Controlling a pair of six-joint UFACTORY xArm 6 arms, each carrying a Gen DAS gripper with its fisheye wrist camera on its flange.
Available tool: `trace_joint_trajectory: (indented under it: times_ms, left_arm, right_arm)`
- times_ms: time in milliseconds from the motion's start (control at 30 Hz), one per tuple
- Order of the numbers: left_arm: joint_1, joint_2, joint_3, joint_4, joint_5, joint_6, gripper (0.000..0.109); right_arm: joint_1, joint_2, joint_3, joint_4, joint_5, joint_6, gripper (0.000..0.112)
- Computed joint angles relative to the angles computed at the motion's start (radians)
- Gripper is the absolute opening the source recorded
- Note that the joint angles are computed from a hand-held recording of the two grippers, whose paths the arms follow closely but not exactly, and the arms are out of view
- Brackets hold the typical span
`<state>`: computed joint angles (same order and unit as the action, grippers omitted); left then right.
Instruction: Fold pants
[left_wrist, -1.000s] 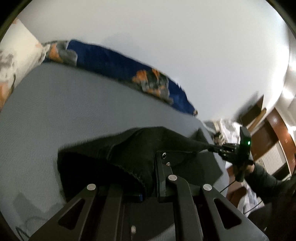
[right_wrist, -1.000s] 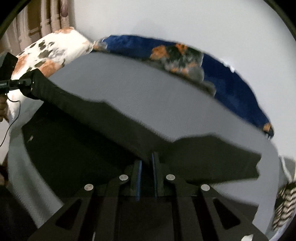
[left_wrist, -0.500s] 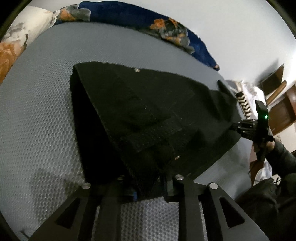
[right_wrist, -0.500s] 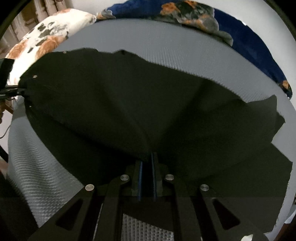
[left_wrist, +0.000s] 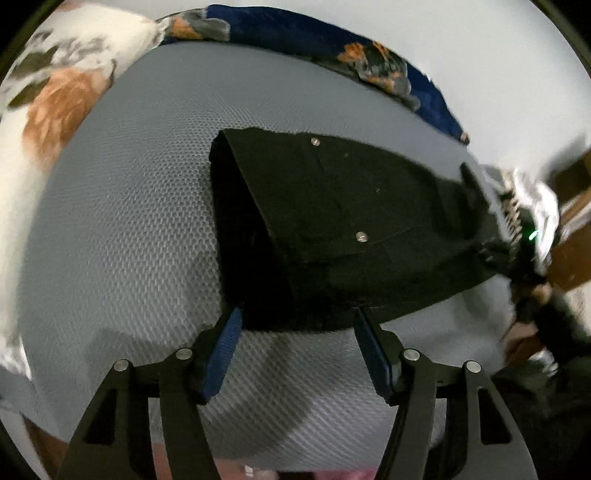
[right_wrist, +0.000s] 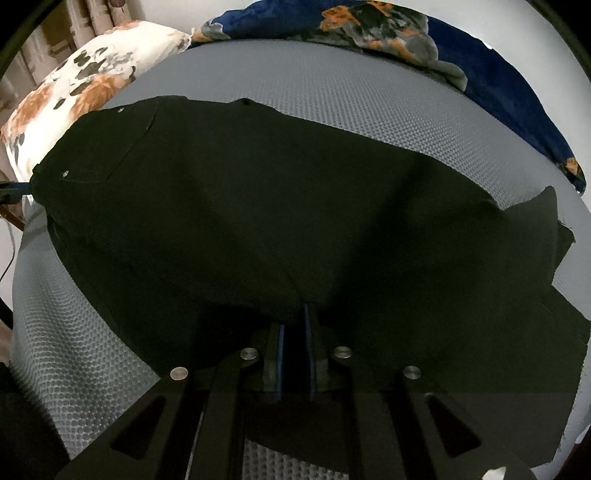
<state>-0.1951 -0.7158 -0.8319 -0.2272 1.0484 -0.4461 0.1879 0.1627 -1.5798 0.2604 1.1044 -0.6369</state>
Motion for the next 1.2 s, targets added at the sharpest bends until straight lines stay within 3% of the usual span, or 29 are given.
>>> trace_joint_trajectory:
  times_ms: [67,300,500,567,600,700,967,1100,1200]
  left_arm:
    - [0.009,-0.005,-0.007,-0.048,0.004,-0.049,0.064]
    - [0.003,0.025,0.034,-0.217,-0.105,-0.241,0.064]
    - [-0.008,0.044,0.081,-0.179,-0.187,-0.411,0.062]
    - [-0.007,0.035,0.096,-0.158,-0.219,-0.446,0.053]
    - [-0.008,0.03,0.101,-0.14,-0.243,-0.457,0.04]
    - [0.001,0.032,0.092,-0.112,-0.269,-0.432,0.025]
    - [0.038,0.104,-0.026,-0.058,-0.278,-0.281,0.022]
    - [0.069,0.126,-0.051,-0.071,-0.182,-0.136,0.022]
    - [0.09,0.131,-0.026,-0.079,-0.093,-0.102,0.022]
  right_arm:
    - [-0.003,-0.01,0.017,0.009,-0.01,-0.006,0.01]
    - [-0.002,-0.036,0.051,0.021,-0.027,-0.011,0.01]
    - [-0.001,-0.048,0.069,0.024,-0.042,-0.015,0.01]
    - [0.0,-0.055,0.078,0.023,-0.049,-0.006,0.01]
    - [0.001,-0.055,0.076,0.021,-0.051,-0.002,0.01]
    - [0.003,-0.071,0.085,0.013,-0.072,0.027,0.008]
    - [0.008,-0.162,0.112,0.009,-0.068,0.076,0.007]
    - [0.011,-0.197,0.158,0.008,-0.035,0.079,0.007]
    - [0.023,-0.206,0.199,-0.012,-0.01,0.097,0.007]
